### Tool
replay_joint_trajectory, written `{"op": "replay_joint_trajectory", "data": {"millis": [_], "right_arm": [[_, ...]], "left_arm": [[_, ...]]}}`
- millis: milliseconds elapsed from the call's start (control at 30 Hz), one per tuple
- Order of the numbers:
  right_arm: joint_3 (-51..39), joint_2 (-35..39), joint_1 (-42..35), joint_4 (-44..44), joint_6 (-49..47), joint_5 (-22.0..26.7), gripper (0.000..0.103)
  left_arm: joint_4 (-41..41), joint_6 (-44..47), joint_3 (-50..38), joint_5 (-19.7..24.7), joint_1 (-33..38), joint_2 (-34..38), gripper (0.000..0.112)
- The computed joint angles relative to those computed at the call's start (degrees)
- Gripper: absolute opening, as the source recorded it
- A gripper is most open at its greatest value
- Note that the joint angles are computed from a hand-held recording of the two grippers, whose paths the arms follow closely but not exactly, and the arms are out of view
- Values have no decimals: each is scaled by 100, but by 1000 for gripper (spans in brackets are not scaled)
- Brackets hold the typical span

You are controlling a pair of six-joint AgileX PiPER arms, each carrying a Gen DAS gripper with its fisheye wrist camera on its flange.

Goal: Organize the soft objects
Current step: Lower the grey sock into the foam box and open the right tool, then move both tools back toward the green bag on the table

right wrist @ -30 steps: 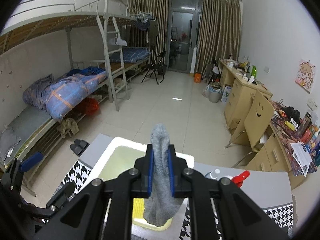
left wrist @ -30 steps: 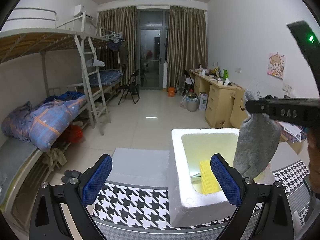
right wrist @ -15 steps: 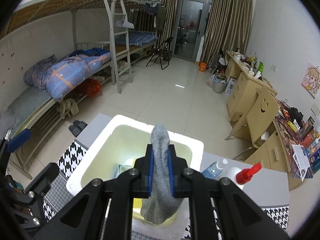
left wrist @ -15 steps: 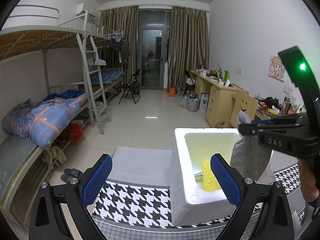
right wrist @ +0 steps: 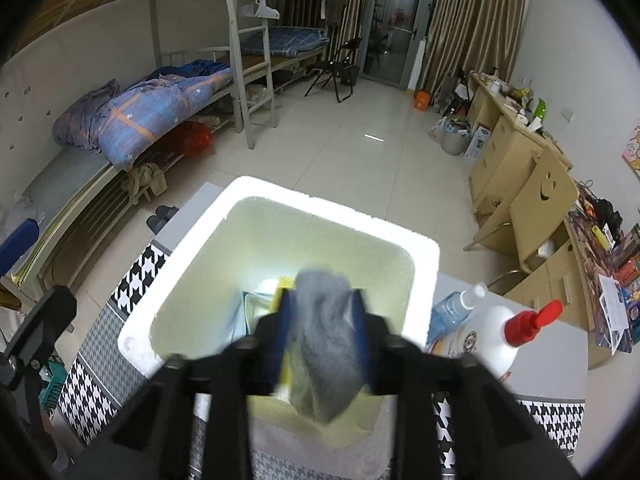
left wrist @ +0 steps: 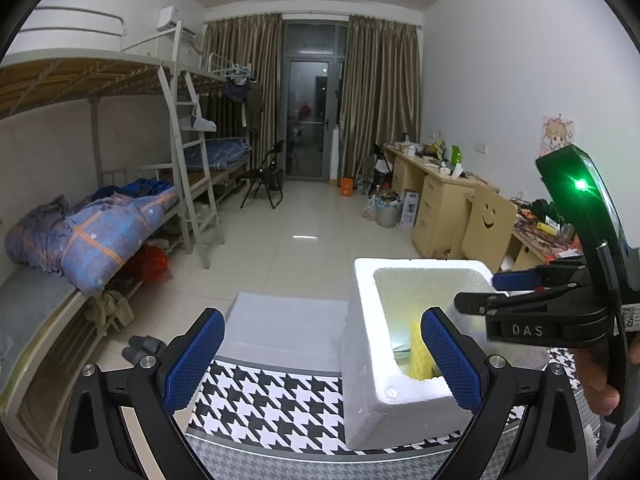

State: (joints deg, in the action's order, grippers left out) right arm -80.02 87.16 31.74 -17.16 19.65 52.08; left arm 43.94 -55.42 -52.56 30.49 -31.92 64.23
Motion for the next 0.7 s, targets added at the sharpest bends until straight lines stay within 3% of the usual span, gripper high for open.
{"op": "replay_joint_trajectory", "data": {"millis": [67, 433, 700], "right_arm": [[62, -81, 0, 3, -9, -72, 73], [352, -512, 322, -498, 432, -47, 74], [714, -1014, 587, -901, 840, 41, 75]], "left_arm": [[5, 15, -8, 24, -20, -6, 99], [319, -315, 43, 232, -303, -95, 99], [731, -742, 113, 669, -895, -305, 99]]}}
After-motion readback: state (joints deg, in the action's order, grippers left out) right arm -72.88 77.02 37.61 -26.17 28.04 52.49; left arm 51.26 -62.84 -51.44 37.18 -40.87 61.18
